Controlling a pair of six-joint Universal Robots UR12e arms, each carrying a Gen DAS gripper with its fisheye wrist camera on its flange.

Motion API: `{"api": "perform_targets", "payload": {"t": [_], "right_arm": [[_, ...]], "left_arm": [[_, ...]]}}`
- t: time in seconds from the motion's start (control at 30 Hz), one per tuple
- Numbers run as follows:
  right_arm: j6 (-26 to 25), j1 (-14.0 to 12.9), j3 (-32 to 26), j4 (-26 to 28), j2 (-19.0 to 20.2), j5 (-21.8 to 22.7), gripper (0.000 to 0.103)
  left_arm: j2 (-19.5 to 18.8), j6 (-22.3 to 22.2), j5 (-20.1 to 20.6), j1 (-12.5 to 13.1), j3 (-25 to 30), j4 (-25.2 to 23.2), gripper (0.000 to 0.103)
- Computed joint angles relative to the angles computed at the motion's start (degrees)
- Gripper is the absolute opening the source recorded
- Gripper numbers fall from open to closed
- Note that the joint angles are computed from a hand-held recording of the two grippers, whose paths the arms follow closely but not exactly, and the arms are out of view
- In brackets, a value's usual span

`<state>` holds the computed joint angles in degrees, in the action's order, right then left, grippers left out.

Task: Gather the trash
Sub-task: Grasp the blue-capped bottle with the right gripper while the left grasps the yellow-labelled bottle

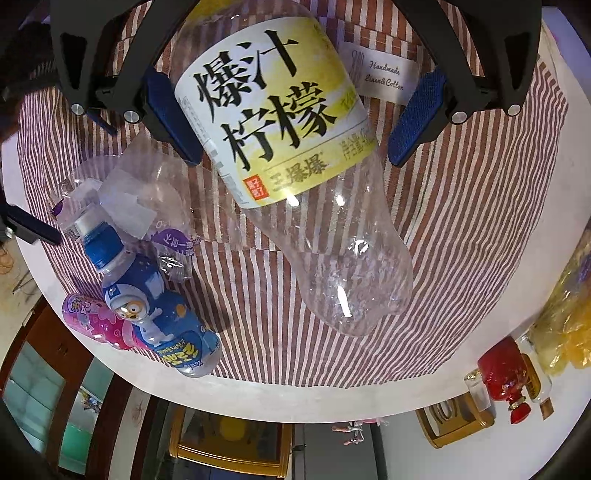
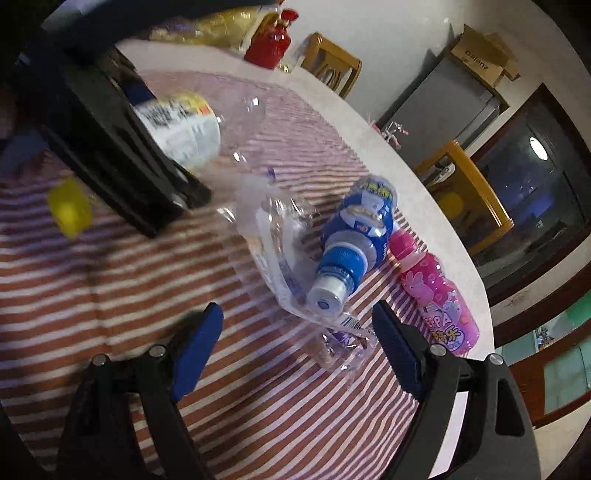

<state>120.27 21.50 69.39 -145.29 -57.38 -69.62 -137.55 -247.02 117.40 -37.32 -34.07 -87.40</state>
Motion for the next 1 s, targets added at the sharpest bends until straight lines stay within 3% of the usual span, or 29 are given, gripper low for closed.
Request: {"api": "perform_targets", "payload": {"t": [0.1, 0.2, 0.23, 0.3, 0.33, 0.37, 0.47, 0.53, 0.6, 0.77, 0.93, 1.0], "right_arm": [[4.5, 0.1, -2.8, 1.0, 1.8, -0.1, 0.084], [9.0, -0.1, -7.2, 8.1, 3.7, 1.0, 0.084], [10.2, -0.3, -8.5, 10.6, 4.3, 1.7, 0.079], [13.2, -0.8, -12.3, 18.9, 5.6, 4.7, 0.056], [14.2, -0.8, -12.7, 19.8, 5.7, 4.7, 0.04], [14.4, -0.7, -12.7, 20.0, 5.6, 4.4, 0.035], [15.7, -0.9, -13.8, 22.5, 5.8, 4.5, 0.03], [18.0, -1.4, -15.0, 25.7, 6.1, 6.2, 0.028], [19.9, -2.1, -16.0, 29.0, 6.1, 8.2, 0.022], [22.5, -3.3, -16.3, 35.2, 5.1, 11.7, 0.022], [27.1, -5.8, -18.2, 46.7, 5.3, 21.5, 0.022], [31.3, -6.2, -17.9, 46.2, 5.1, 20.4, 0.024]], "left_arm": [[0.2, 0.5, -0.1, 0.1, -0.7, 1.0, 0.097], [0.3, 1.0, -0.4, 0.2, -1.0, 1.8, 0.097], [0.3, 1.2, -0.5, 0.2, -1.1, 2.1, 0.097], [0.3, 1.4, -0.9, 0.3, -1.3, 2.7, 0.097], [0.3, 1.3, -1.1, 0.4, -1.4, 2.9, 0.097], [0.5, 1.5, -1.5, 0.4, -2.0, 4.0, 0.097], [1.0, 1.5, -1.5, 0.5, -3.2, 5.7, 0.096], [1.7, 1.3, -0.8, 0.4, -4.3, 7.3, 0.081], [2.2, 1.5, -0.7, 0.4, -5.1, 8.2, 0.077], [2.9, 3.3, -1.0, 0.5, -6.4, 9.6, 0.073], [3.6, 6.3, 0.1, 0.1, -7.6, 11.7, 0.069], [3.8, 6.5, 0.1, 0.0, -8.0, 12.0, 0.069]]}}
